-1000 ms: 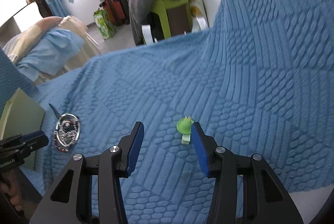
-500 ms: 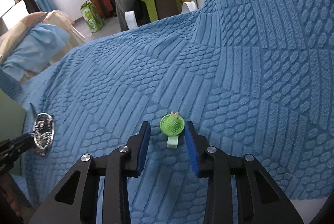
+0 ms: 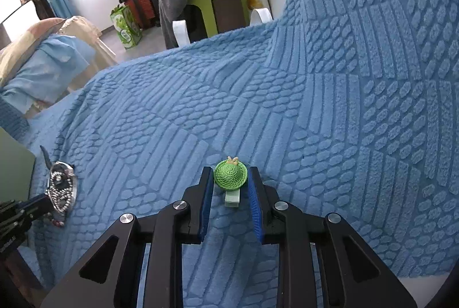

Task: Organize jewelry
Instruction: 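Grasp the red-beaded necklace with the left tool while the right tool grasps the green hat charm, then lift the necklace and green charm and carry both over the box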

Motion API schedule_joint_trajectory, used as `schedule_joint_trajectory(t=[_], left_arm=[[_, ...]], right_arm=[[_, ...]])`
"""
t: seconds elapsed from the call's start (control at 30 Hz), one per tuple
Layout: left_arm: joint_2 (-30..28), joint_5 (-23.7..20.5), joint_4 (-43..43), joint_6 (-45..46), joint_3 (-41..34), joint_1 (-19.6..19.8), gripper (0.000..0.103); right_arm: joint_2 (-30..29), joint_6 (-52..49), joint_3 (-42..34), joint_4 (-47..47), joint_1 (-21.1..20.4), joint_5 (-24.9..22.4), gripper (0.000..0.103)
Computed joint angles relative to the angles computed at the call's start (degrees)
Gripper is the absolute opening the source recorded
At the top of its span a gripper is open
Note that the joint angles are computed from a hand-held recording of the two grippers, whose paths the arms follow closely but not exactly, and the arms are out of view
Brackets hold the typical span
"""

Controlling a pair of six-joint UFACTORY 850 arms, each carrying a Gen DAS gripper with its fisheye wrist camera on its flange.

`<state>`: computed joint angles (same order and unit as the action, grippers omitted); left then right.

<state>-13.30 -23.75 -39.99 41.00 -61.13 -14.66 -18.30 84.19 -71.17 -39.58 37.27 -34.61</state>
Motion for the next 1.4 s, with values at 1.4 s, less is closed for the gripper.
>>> schedule_joint_trajectory(t=[1.4], left_arm=[[12.18,-12.33,-2.26,0.85,-10.31,9.64,0.006]], right_arm=[[-1.13,-4.69,-25.06,-10.18,9.06,-11.20,0.022]])
